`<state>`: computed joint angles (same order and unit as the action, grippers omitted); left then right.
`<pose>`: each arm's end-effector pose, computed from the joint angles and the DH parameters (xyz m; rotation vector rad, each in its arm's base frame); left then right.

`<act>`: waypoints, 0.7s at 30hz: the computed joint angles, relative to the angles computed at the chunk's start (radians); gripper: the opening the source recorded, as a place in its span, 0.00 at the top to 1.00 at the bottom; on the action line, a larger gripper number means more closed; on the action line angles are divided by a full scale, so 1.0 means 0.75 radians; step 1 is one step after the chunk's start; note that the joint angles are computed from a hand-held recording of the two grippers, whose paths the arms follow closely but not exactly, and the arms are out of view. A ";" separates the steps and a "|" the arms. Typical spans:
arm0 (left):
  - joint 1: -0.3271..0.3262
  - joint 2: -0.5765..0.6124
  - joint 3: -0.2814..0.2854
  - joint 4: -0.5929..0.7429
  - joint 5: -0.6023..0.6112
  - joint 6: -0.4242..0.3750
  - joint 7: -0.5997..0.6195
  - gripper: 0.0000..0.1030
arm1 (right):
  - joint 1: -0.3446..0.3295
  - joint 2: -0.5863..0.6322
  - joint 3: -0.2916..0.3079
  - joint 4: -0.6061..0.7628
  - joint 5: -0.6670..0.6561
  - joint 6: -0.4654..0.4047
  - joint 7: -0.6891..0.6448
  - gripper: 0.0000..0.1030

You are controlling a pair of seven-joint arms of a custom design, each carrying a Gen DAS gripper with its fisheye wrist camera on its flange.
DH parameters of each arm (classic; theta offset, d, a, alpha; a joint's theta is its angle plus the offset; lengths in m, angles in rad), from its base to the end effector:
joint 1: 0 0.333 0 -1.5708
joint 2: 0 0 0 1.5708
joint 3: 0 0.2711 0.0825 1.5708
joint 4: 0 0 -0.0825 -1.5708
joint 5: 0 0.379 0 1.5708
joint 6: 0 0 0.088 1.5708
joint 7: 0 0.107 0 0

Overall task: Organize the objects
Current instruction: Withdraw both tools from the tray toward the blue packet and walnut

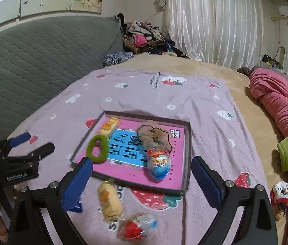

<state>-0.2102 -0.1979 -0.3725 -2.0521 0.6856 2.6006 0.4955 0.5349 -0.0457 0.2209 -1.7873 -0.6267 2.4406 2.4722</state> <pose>0.4485 -0.3258 0.5562 -1.7021 1.6922 -0.9147 0.4313 0.4086 0.5989 -1.8278 1.4974 -0.6718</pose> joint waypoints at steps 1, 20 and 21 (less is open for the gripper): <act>-0.007 -0.043 0.006 -0.029 -0.018 -0.005 0.009 0.00 | 0.005 -0.011 0.005 0.001 -0.003 -0.002 0.008 0.05; 0.076 -0.542 -0.129 -0.255 -0.366 -0.099 0.186 0.00 | 0.058 -0.206 0.119 -0.037 0.014 -0.164 0.101 0.01; 0.070 -0.569 -0.130 -0.272 -0.388 -0.104 0.192 0.00 | 0.060 -0.226 0.128 -0.055 0.009 -0.164 0.112 0.01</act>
